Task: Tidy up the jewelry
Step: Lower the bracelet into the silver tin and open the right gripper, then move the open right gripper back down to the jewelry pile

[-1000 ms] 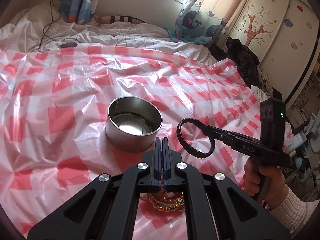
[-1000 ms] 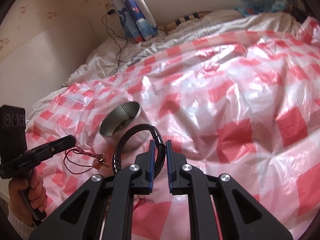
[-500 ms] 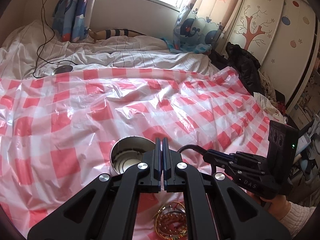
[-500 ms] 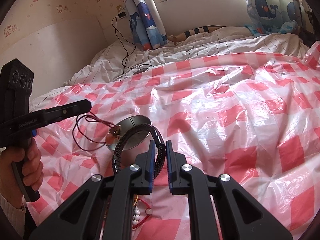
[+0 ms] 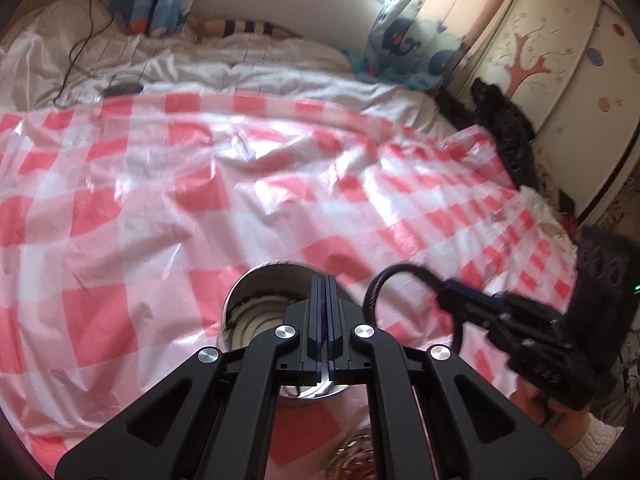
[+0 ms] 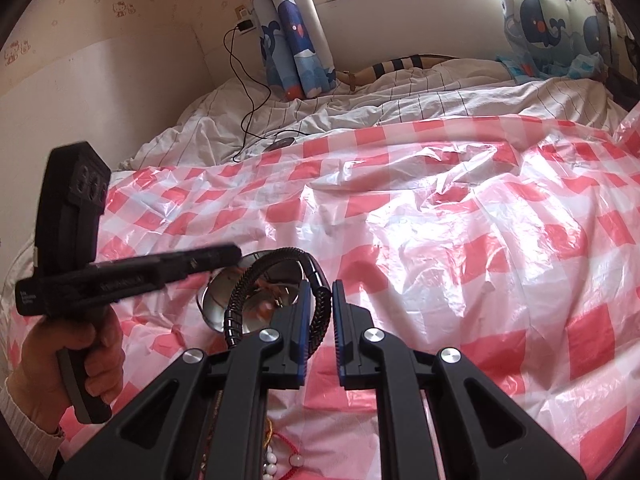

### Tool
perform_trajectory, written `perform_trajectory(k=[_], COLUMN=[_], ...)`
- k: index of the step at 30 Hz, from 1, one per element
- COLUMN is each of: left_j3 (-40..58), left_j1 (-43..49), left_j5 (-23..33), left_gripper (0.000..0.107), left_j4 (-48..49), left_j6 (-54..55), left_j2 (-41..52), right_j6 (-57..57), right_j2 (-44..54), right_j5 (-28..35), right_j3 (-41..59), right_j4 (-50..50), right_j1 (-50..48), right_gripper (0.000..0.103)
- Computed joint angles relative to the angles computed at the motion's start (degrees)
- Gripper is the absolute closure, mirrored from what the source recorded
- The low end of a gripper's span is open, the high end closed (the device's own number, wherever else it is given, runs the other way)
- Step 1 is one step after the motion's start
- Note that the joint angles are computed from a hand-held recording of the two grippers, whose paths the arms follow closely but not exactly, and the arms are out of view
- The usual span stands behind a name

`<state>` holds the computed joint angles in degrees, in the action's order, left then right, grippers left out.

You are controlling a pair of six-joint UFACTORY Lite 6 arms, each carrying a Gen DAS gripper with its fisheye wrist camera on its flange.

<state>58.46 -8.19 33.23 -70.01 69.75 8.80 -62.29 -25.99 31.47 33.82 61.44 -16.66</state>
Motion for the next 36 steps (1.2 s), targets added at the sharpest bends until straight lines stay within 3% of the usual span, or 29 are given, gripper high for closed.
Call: perform_trajectory(k=[7, 12, 17, 18, 19, 21, 24, 30, 34, 36], left_j3=[-1.5, -1.8, -1.2, -1.3, -1.4, -1.9, -2.8, -6.3, -12.7, -18.5], left_j1=[1.9, 5.7, 7.8, 7.7, 7.4, 6.6, 5.5, 6.9, 8.9, 10.8], left_j5=[-2.2, -1.0, 0.1, -0.2, -0.5, -1.4, -3.0, -2.3, -0.1, 2.0], left_gripper=[0.104, 0.09, 0.083, 0.082, 0.081, 0.075, 0.07, 0.064, 0.061, 0.058], left_j4=[1.2, 1.3, 1.8, 2.0, 2.3, 2.8, 3.5, 6.2, 8.7, 8.5], left_j6=[-1.3, -2.5, -3.2, -3.3, -3.4, -3.5, -3.8, -5.3, -6.2, -5.2], left_j2=[-2.0, -4.3, -4.8, -5.2, -5.6, -6.2, -7.4, -12.5, -19.8, -24.8], right_j6=[2.2, 3.7, 5.9, 6.5, 6.2, -0.9, -3.7, 5.7, 0.4, -2.5], right_j2=[5.5, 9.9, 14.7, 15.4, 15.4, 13.5, 9.0, -3.4, -15.2, -18.5], right_j5=[-7.0, -11.3, -14.4, -14.9, -15.7, -16.7, -15.5, -4.1, 14.4, 20.7], right_j3=[2.9, 5.8, 8.2, 8.3, 7.9, 5.5, 3.5, 1.9, -5.1, -9.1], right_j4=[-0.9, -1.2, -3.4, -4.2, -3.8, 3.9, 7.1, -5.3, -6.5, -8.4], right_j1=[8.1, 13.6, 18.3, 19.1, 19.6, 19.3, 16.2, 3.2, -16.2, -25.0], right_gripper=[0.091, 0.091, 0.091, 0.089, 0.074, 0.056, 0.056, 0.056, 0.056, 0.056])
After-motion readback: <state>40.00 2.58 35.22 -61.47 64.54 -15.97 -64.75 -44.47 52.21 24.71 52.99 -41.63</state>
